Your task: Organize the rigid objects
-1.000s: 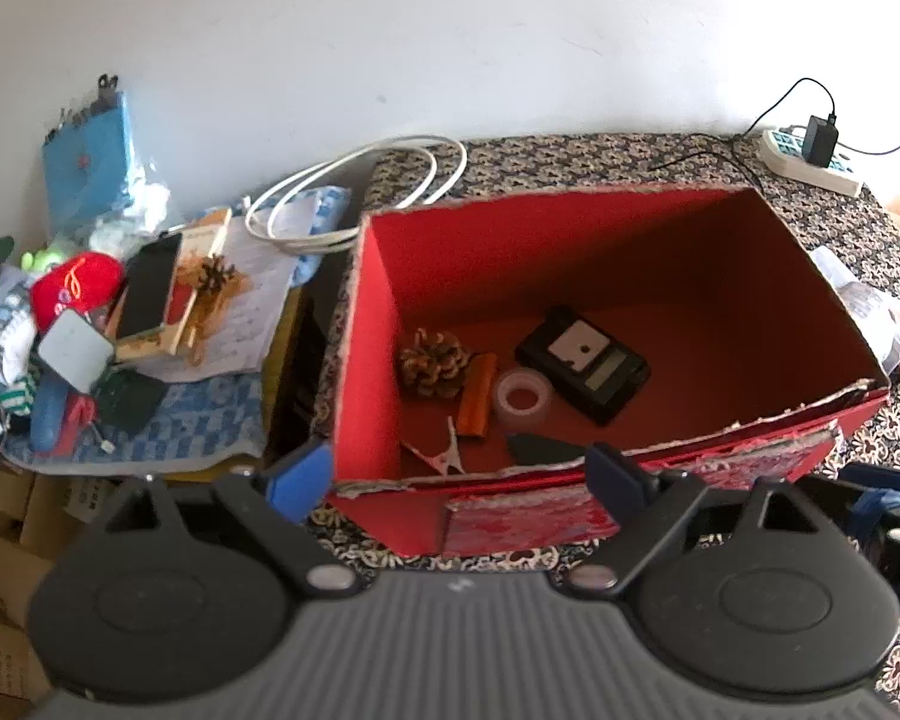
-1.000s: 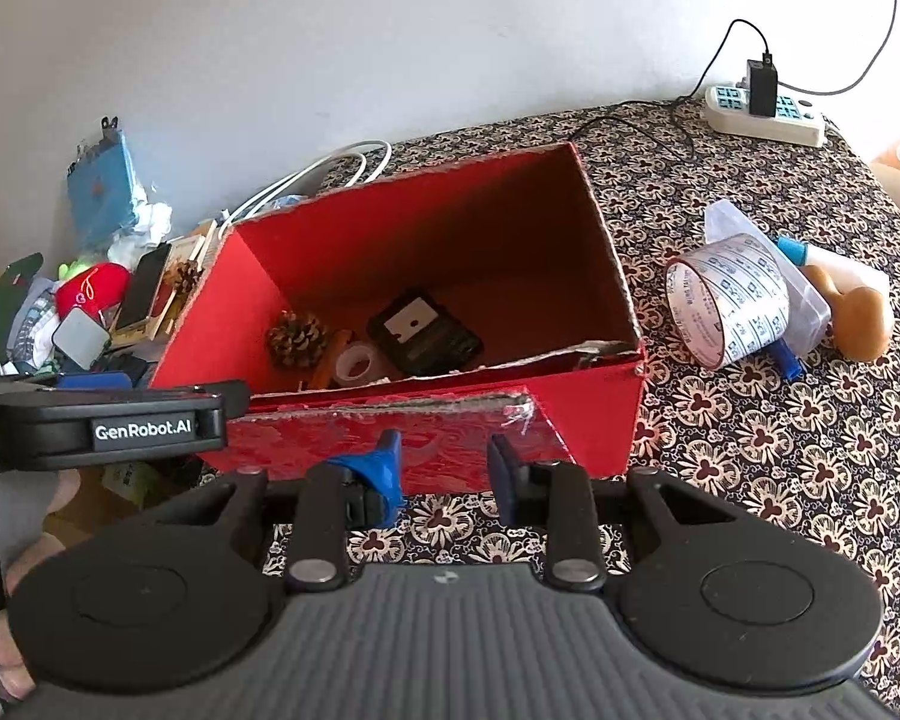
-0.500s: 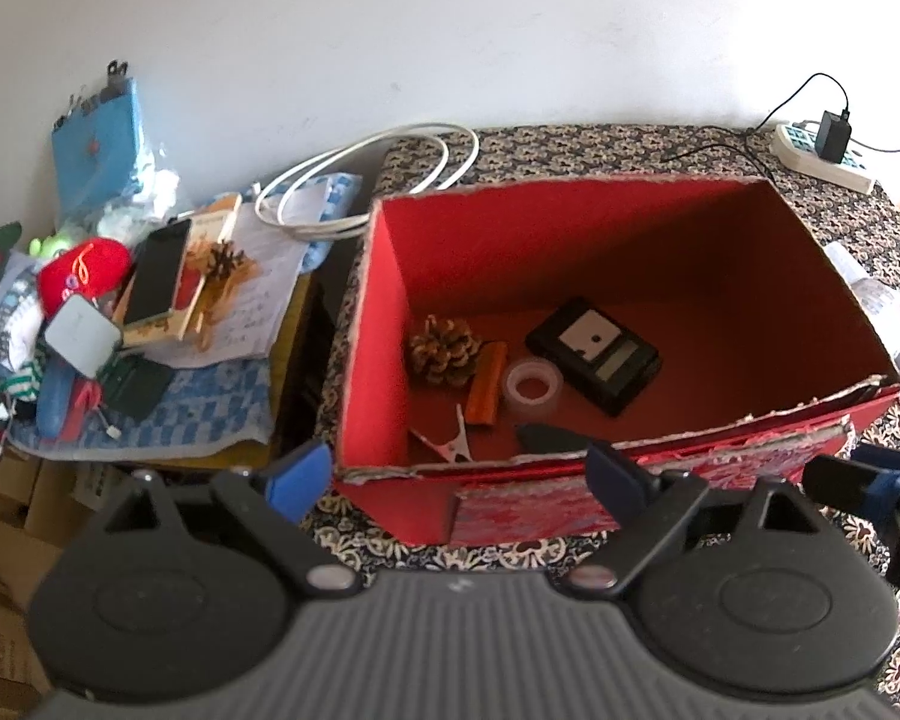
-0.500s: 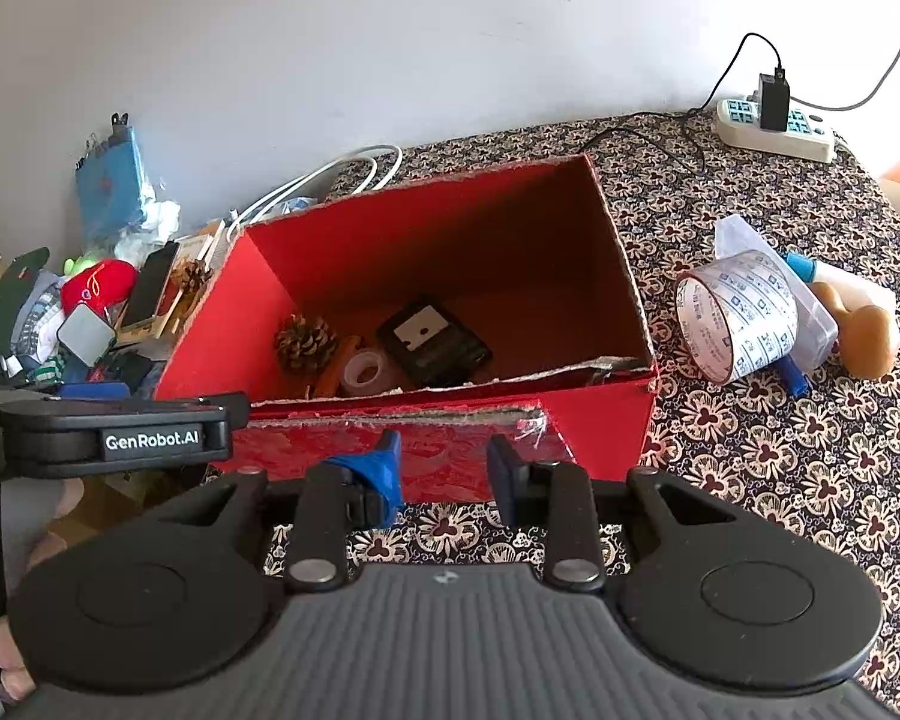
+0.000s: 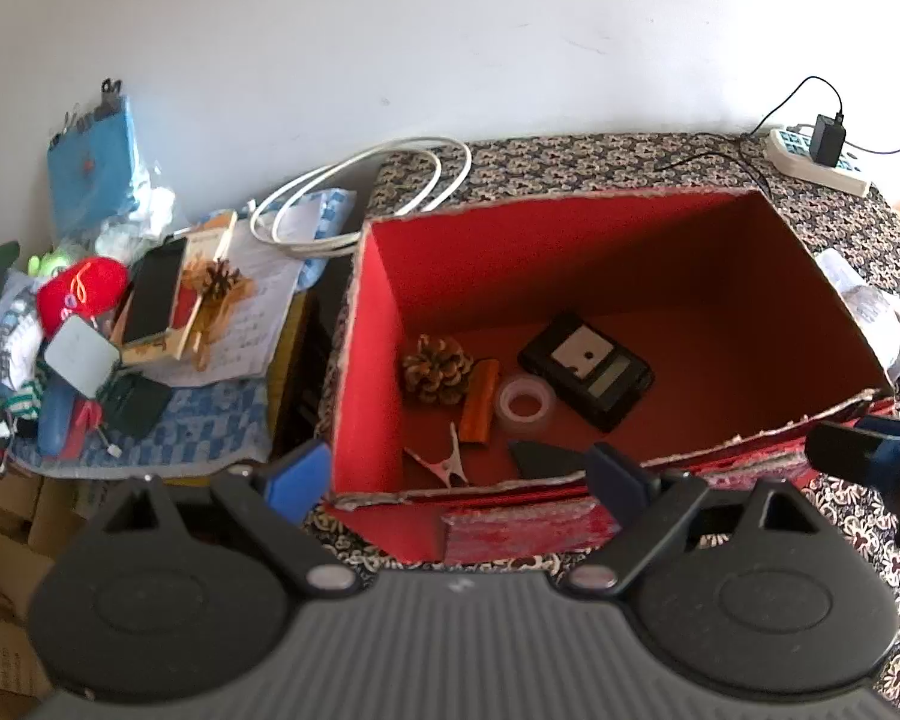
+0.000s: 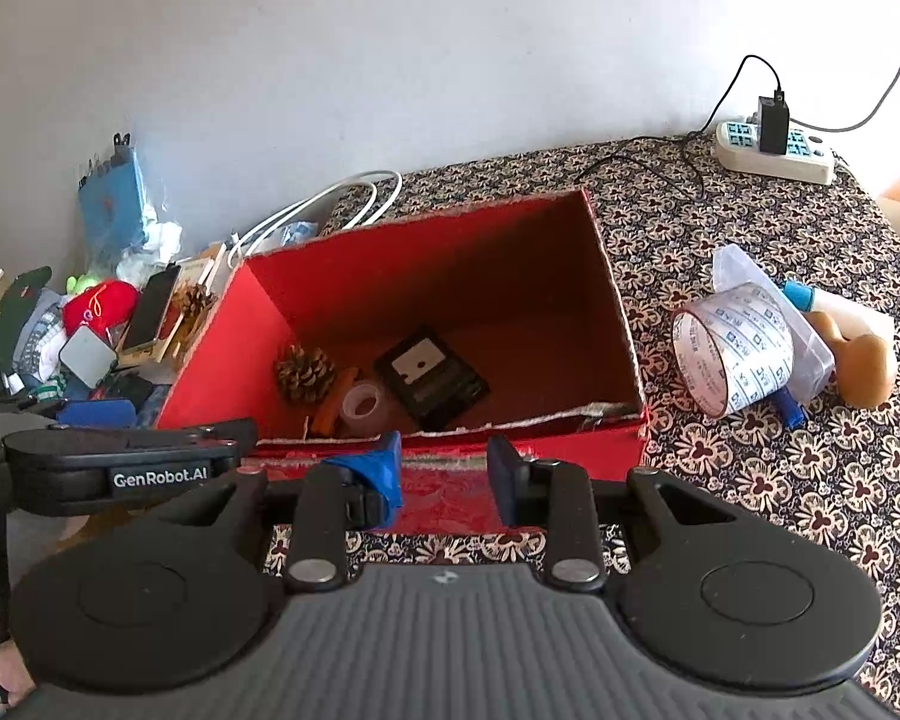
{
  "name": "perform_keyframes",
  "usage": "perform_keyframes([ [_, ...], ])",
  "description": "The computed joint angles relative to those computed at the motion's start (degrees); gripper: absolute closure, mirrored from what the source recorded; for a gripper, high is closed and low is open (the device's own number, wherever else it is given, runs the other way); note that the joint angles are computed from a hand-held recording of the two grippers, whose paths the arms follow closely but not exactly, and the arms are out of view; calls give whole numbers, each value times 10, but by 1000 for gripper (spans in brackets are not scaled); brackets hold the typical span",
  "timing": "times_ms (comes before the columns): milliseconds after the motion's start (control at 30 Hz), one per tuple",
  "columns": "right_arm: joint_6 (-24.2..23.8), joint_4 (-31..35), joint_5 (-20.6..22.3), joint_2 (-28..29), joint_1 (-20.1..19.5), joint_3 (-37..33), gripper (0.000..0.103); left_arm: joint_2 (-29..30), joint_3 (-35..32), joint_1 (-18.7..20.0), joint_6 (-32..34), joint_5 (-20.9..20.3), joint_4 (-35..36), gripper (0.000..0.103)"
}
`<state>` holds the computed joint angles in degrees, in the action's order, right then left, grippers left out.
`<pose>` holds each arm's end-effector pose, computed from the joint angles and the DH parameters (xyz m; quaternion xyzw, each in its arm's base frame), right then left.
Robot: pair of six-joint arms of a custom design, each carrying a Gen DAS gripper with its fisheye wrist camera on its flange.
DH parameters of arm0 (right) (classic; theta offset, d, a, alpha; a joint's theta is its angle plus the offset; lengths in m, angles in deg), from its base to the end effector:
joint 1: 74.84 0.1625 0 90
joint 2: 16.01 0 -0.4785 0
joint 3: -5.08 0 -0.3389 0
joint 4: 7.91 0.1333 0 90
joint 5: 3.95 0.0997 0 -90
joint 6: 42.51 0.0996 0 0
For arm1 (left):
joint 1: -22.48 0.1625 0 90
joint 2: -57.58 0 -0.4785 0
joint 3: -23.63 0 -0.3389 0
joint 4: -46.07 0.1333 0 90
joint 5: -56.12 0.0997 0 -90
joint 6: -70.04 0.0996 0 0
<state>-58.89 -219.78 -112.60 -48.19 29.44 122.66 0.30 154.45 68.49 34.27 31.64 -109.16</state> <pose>0.2385 -0.5259 0.0629 0.1989 -0.9173 0.3059 0.1595 -0.1496 -0.4774 0.1848 0.0992 0.8338 -0.2993 0.4532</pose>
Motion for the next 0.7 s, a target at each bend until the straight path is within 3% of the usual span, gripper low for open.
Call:
perform_keyframes([
  [700,0,24,3,-5,-7,-2,89,13,-3,6,23,-25,-30,12],
])
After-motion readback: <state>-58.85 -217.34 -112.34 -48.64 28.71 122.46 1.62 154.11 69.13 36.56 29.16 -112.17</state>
